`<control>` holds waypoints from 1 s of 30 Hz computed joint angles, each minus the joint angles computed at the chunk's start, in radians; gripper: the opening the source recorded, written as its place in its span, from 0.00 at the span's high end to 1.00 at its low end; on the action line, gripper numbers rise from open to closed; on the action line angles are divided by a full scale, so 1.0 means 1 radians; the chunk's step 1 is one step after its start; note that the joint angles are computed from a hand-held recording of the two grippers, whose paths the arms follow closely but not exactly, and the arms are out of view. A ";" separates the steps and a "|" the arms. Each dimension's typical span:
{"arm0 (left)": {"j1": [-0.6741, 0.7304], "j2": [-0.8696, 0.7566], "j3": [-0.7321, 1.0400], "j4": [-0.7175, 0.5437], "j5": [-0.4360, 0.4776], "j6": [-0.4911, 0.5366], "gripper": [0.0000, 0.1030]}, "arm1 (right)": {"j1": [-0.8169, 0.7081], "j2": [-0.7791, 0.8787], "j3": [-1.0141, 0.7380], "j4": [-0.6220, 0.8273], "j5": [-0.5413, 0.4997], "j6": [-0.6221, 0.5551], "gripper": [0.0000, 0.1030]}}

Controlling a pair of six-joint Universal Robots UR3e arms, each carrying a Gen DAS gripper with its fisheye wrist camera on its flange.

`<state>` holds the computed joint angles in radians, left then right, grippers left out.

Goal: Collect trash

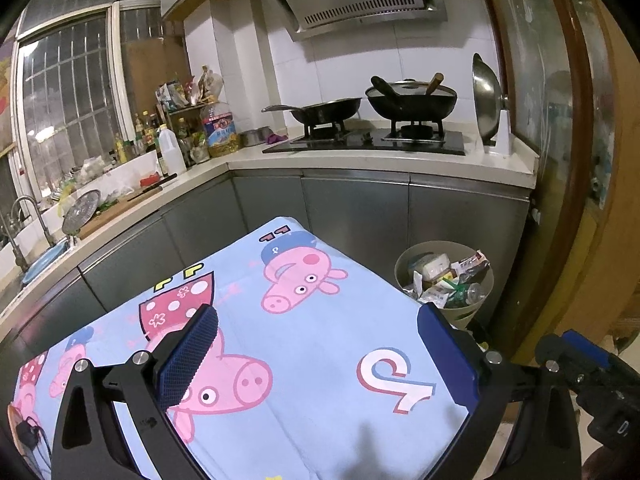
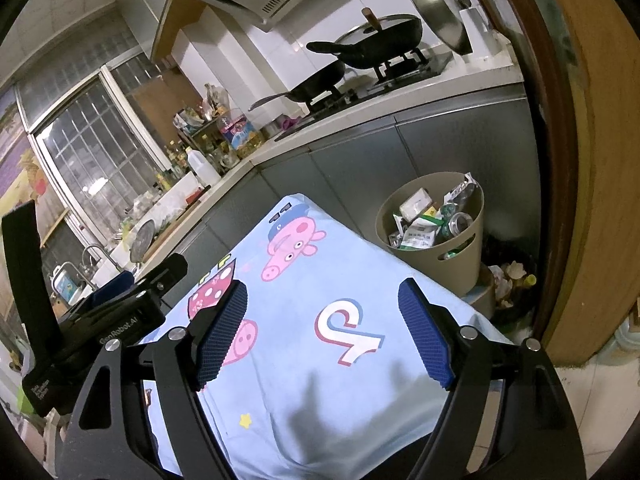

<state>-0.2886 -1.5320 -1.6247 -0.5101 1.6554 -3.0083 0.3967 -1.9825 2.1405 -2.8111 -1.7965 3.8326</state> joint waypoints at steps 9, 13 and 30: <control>-0.026 -0.046 0.044 -0.025 0.031 -0.002 0.03 | -0.020 -0.002 0.028 -0.016 0.022 0.010 0.25; -0.029 -0.056 0.049 -0.028 0.034 0.001 0.03 | -0.035 -0.002 0.033 -0.018 0.038 0.010 0.25; -0.060 -0.108 0.085 -0.046 0.057 0.012 0.03 | -0.078 -0.004 0.056 -0.031 0.085 0.009 0.25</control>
